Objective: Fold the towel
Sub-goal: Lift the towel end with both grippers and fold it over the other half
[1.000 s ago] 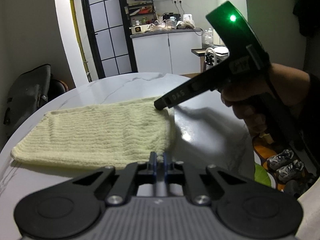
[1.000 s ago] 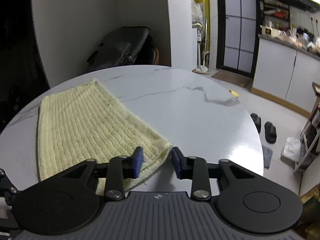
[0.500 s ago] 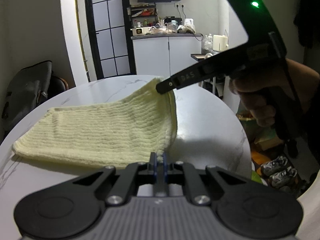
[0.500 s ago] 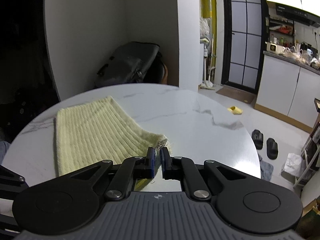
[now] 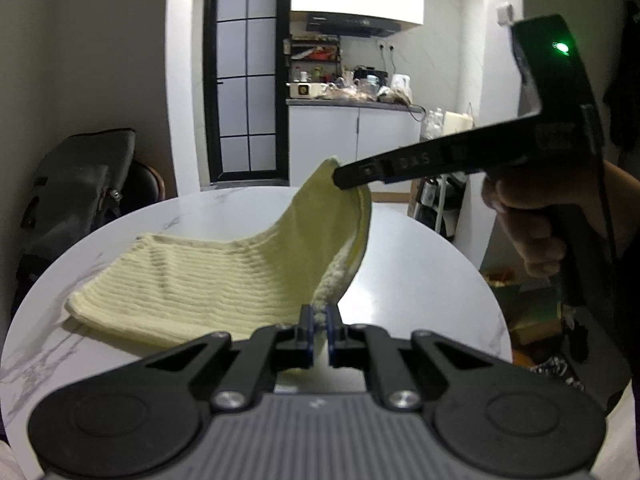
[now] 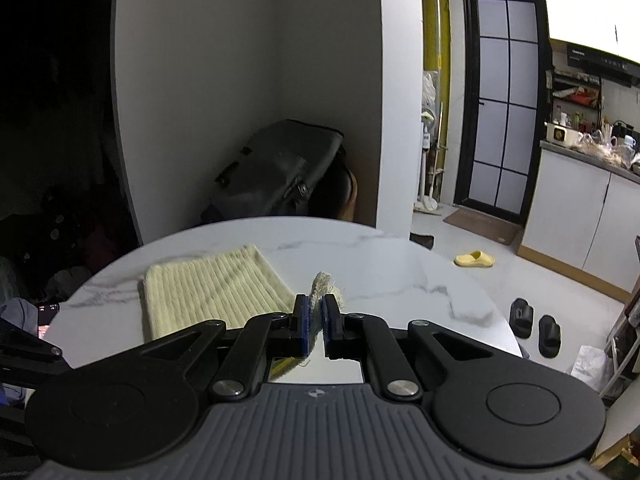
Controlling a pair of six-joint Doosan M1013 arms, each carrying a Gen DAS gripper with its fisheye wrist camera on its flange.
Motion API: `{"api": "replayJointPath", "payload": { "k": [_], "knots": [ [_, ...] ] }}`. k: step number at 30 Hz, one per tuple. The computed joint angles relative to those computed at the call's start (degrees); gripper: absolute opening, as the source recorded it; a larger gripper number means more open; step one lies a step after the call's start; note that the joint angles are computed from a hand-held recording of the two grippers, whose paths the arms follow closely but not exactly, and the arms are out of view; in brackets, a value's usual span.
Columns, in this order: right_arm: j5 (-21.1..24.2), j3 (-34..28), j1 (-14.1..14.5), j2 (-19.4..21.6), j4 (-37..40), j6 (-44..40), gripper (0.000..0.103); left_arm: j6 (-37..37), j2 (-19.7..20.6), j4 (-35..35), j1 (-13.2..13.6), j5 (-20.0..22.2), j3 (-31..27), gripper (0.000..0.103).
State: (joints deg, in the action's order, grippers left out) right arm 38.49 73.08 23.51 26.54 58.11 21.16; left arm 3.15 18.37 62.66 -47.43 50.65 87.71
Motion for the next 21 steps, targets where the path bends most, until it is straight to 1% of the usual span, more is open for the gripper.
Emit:
{"api": "replayJointPath", "payload": {
  "k": [7, 12, 21],
  "knots": [
    [-0.5, -3.5, 2.0, 1.4, -2.5, 2.8, 0.008, -4.5, -2.4, 2.6, 1.4, 0.7, 2.3, 0.006],
    [-0.7, -7.2, 3.8, 3.2, -6.0, 6.3, 0.008, -6.8, -3.6, 4.7, 2.4, 1.4, 3.5, 0.006],
    [-0.4, -12.1, 6.2, 6.1, -9.8, 11.1, 0.008, -7.3, -5.5, 4.1, 5.0, 0.1, 5.6, 0.006]
  ]
}}
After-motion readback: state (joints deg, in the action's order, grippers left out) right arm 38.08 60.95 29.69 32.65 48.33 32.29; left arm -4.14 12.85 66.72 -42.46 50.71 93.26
